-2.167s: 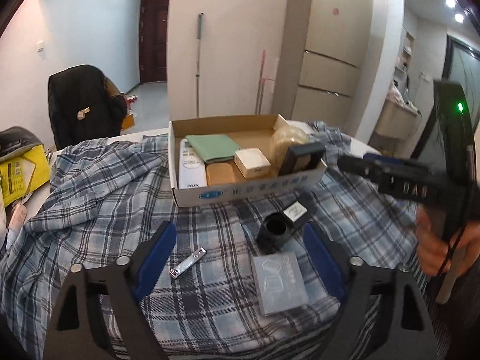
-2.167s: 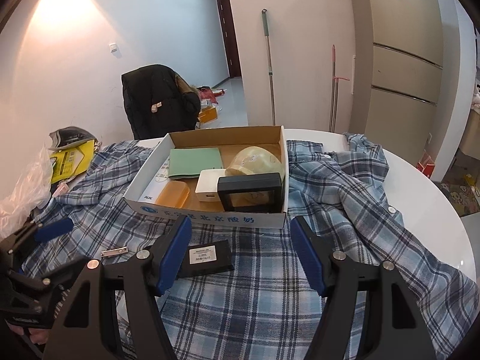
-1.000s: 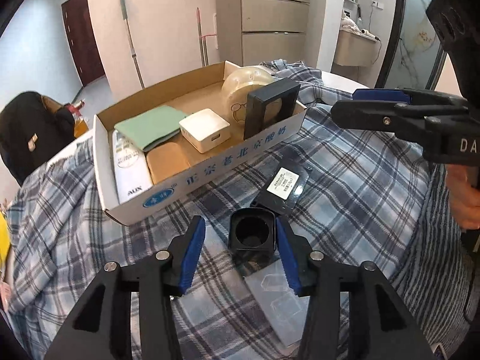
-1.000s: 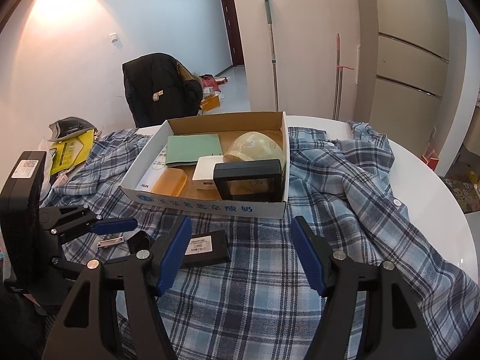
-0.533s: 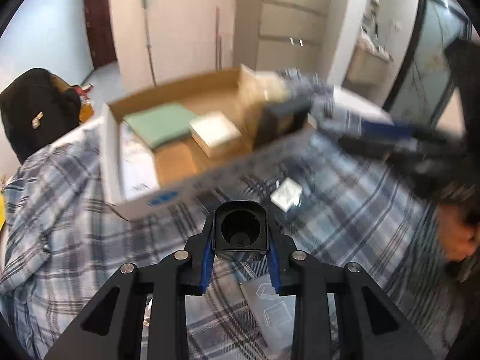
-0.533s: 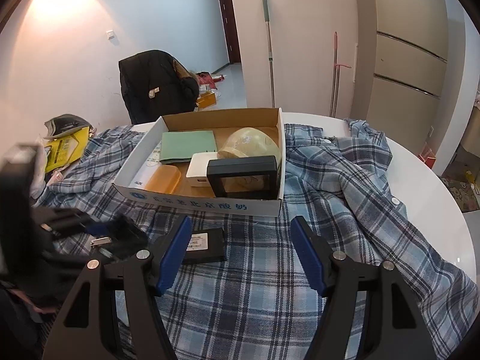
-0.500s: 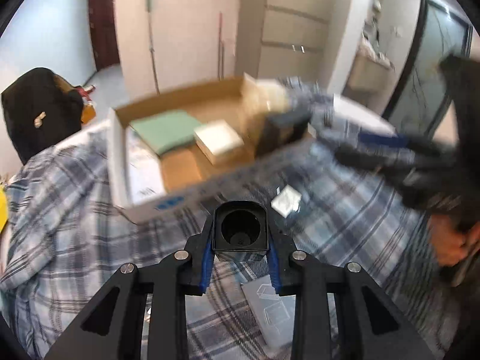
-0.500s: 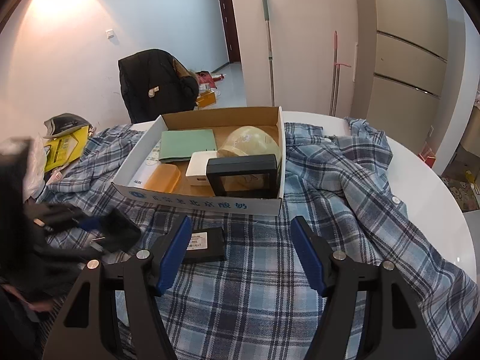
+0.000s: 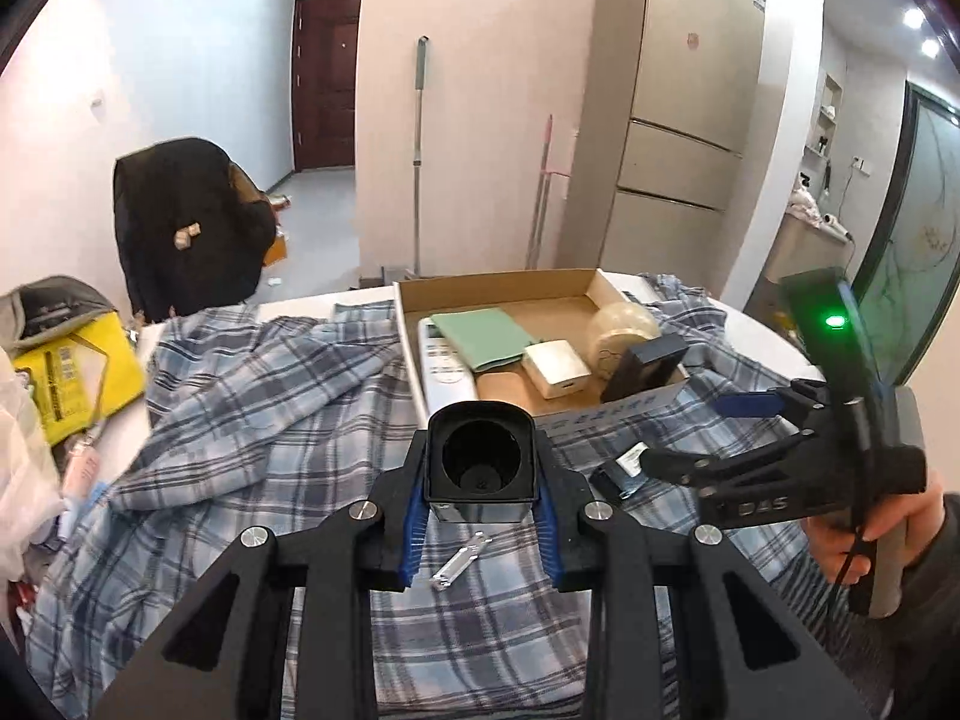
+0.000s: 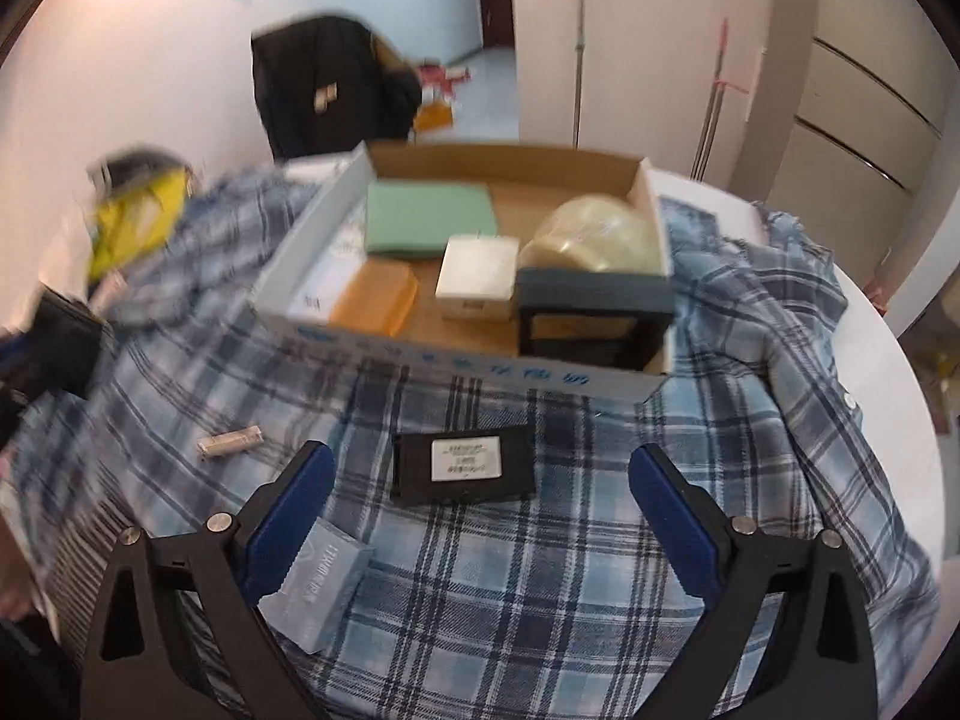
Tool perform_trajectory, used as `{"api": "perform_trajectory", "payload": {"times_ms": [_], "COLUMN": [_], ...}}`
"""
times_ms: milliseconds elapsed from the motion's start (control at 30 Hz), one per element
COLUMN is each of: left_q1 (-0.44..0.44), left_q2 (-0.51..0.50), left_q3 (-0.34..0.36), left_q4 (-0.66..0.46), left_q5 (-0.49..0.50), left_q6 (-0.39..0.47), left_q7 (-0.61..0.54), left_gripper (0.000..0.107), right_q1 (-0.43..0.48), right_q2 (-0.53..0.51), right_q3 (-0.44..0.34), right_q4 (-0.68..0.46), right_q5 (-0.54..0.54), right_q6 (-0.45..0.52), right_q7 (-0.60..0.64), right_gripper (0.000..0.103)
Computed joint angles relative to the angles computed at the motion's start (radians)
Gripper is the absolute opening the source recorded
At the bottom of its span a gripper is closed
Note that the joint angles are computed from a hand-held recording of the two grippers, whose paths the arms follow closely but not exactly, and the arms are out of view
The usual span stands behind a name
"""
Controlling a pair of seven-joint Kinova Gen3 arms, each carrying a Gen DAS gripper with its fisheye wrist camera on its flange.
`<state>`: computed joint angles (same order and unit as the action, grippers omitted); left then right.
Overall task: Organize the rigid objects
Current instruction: 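Grasp the black labeled case with the right gripper while the left gripper holds the cup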
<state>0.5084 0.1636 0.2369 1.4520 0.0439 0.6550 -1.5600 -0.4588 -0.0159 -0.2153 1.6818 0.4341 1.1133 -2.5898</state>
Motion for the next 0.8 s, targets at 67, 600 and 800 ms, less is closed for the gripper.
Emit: {"api": "perform_trajectory", "payload": {"times_ms": [67, 600, 800], "left_q1": [-0.009, -0.03, -0.014], "left_q2": [-0.006, 0.011, 0.009], "left_q3": [0.004, -0.001, -0.008], "left_q4": [0.012, 0.019, 0.003], "left_q5": [0.017, 0.057, 0.02], "left_q6": [-0.004, -0.008, 0.03], "left_q7": [-0.013, -0.046, -0.019], "left_gripper": [0.032, 0.032, 0.032], "right_q1": [0.001, -0.016, -0.007], "right_q2": [0.042, 0.141, 0.132], "right_q3": [0.006, 0.07, 0.074], "right_q4": [-0.032, -0.075, -0.055], "right_q5": [-0.022, -0.08, -0.106], "right_q6": [0.03, 0.068, 0.05], "right_q7": [0.028, 0.099, 0.11], "right_gripper": [0.089, 0.083, 0.067]}}
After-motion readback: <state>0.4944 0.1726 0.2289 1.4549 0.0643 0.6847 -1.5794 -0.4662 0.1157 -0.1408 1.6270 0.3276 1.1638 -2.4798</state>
